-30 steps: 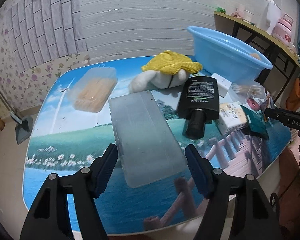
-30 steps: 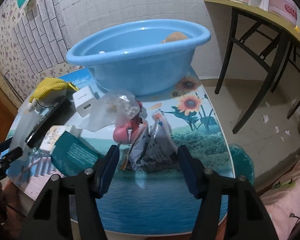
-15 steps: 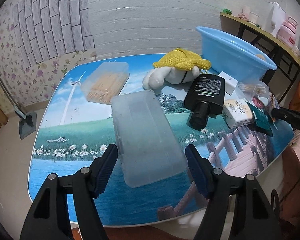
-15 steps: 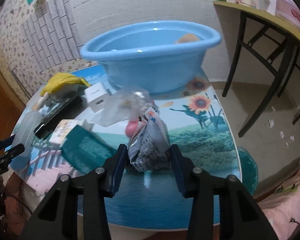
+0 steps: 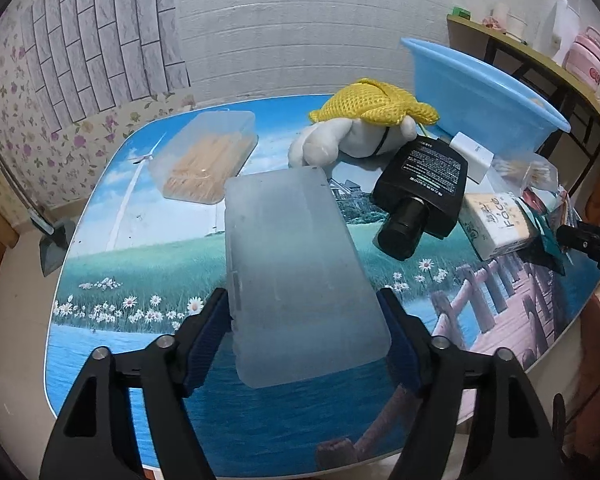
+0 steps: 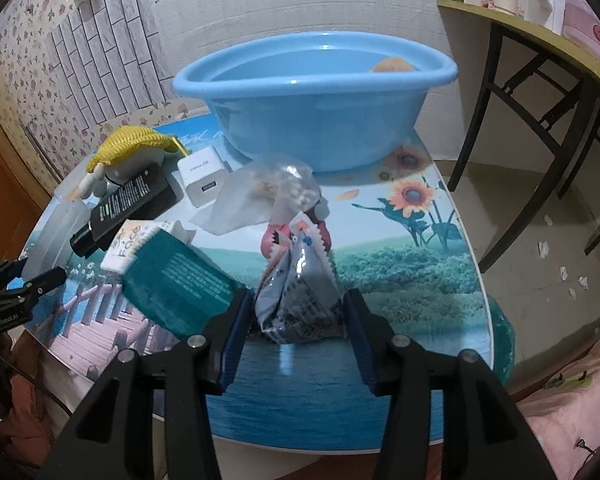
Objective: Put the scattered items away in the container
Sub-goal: 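Grasp the translucent case with the left tool while the right tool grasps the snack packet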
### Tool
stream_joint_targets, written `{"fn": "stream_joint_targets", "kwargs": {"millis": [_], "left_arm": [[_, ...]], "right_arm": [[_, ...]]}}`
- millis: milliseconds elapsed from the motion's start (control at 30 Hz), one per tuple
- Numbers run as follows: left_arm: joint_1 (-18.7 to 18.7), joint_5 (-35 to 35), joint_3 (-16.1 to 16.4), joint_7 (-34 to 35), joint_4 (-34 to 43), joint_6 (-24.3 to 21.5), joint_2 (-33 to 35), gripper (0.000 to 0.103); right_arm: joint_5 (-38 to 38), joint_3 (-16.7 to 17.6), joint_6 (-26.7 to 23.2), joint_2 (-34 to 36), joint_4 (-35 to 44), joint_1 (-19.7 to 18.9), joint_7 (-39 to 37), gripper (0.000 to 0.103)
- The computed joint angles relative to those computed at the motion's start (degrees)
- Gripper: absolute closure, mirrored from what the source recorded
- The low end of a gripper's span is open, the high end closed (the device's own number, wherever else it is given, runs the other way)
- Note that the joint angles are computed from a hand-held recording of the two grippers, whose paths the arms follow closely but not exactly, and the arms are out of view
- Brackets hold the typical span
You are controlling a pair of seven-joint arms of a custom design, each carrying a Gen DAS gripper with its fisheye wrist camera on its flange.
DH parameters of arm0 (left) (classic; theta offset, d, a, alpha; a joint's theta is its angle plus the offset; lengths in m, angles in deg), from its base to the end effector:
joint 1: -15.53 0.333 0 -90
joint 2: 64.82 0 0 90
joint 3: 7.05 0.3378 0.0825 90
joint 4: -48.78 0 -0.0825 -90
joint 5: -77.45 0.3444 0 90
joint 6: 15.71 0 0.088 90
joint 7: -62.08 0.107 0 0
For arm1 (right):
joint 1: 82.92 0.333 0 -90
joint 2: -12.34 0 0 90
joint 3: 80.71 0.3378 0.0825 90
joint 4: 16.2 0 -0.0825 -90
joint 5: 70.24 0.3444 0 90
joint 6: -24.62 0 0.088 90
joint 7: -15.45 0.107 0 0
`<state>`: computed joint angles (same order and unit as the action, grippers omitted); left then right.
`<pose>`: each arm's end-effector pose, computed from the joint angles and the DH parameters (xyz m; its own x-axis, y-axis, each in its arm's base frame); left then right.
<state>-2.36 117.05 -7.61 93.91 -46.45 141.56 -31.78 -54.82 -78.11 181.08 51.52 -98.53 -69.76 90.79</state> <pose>0.6545 -0.2438 0.3647 0.1166 -0.9931 0.0116 -0.8000 -0.1009 -0.5914 0.7238 0.1840 0.3947 0.3259 -0.9390 -0.1099 -0.7851 -0.2040 -0.5848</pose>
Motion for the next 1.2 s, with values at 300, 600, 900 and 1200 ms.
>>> {"fn": "stream_joint_targets", "kwargs": {"millis": [300, 600, 900, 1200], "left_arm": [[-0.46, 0.11, 0.68, -0.94, 0.29, 0.24, 0.7, 0.0], [-1.25, 1.87, 1.81, -3.78, 0.6, 0.72, 1.07, 0.0], [-0.78, 1.91, 1.2, -4.05, 1.62, -0.61, 1.46, 0.0], [-1.34, 4.37, 2.44, -7.8, 0.58, 0.25, 0.41, 0.041]], "right_arm": [[3.82, 3.35, 3.88, 0.42, -1.18, -2.36, -3.58, 0.033], [8.39, 5.98, 6.09, 0.8, -1.76, -3.84, -7.68, 0.012], [11.12, 5.29, 6.43, 0.4, -2.19, -3.13, -7.76, 0.006], [5.22, -0.77, 6.77, 0.87, -1.43, 1.65, -1.37, 0.06]]}}
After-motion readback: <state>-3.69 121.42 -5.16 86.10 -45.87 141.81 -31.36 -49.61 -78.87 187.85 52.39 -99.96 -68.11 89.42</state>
